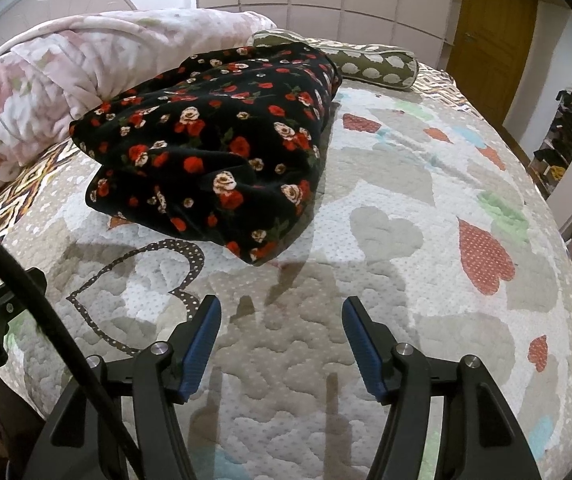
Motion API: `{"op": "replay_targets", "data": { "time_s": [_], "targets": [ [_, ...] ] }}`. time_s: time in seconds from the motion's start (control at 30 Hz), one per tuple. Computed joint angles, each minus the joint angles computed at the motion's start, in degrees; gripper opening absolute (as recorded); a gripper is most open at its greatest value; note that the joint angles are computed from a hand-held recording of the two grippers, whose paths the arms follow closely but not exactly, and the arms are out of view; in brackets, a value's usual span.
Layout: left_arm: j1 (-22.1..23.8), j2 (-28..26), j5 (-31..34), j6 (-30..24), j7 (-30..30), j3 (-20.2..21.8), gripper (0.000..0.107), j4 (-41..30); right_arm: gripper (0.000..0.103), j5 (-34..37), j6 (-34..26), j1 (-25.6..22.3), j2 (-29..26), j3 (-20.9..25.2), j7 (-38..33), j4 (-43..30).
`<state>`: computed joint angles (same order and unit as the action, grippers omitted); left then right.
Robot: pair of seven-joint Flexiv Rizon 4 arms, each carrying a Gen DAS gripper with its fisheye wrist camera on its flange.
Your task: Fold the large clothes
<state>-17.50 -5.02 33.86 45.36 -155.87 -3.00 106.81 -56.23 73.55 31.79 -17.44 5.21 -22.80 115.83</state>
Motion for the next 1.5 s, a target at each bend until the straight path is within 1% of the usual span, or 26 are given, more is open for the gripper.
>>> {"op": "replay_targets", "data": {
  "time_s": [0.27, 1.5],
  "targets": [
    [0.05, -0.17, -0.26, 0.92, 0.17, -0.02, 0.103, 0.33, 0.068, 0.00, -0.92, -0.13, 0.33, 0.17, 0.22, 0.14],
    [-0.03, -0.13, -0.96, 1.36, -0.02, 0.10, 0.103, 0.76, 0.071, -1.14, -1.64, -0.70, 1.01, 0.69, 1.37, 0.70]
  ]
}}
